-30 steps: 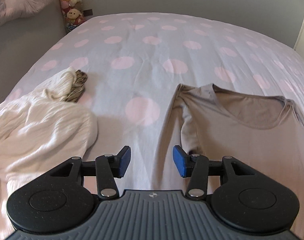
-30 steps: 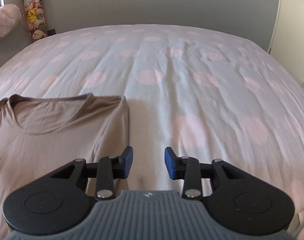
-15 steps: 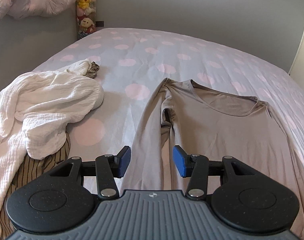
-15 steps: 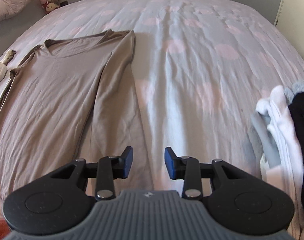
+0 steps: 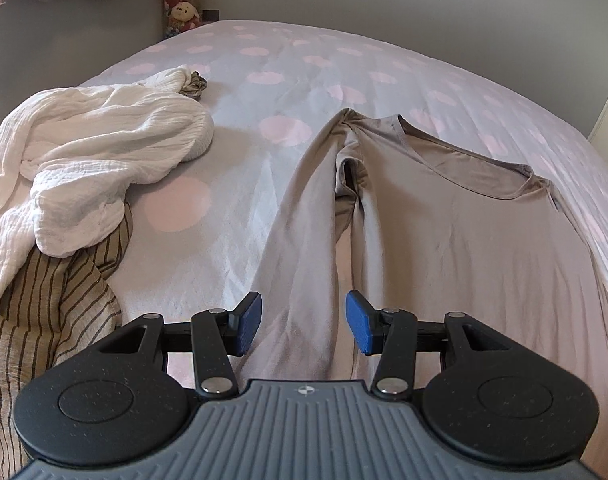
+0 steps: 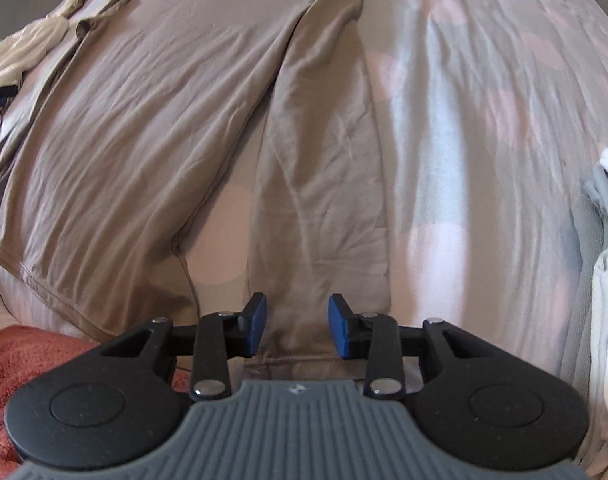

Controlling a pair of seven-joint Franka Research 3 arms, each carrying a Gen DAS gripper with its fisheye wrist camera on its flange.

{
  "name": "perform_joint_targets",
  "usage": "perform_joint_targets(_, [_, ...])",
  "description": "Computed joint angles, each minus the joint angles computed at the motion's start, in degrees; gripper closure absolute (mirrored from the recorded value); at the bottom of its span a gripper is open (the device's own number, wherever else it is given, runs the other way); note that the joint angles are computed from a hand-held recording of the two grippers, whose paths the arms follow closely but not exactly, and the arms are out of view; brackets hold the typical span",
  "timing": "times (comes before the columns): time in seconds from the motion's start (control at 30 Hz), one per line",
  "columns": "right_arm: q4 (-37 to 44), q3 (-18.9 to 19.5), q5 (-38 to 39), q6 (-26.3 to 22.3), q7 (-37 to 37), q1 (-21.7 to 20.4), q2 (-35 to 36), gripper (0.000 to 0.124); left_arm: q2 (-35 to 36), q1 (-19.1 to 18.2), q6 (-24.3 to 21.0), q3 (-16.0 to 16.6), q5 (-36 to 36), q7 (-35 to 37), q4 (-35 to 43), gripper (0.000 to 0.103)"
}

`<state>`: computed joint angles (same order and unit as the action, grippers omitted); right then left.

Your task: Fold clothes

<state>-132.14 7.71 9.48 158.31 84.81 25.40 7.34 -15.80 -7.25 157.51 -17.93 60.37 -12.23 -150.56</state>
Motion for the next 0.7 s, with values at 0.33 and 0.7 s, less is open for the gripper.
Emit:
perform_joint_targets(0.33, [-2.6, -4.8, -11.4, 3.9, 18.2, 0.1, 0.1, 0.087, 0.5, 1.1, 3.1, 0.7, -0.2, -1.5, -0.5, 0.059])
perform_joint_targets(0.7, [-6.1, -3.0, -11.8, 5.0, 18.1, -0.9, -3.6, 0.122, 0.3, 1.5, 3.4, 0.4, -1.6, -0.8, -0.8, 0.058])
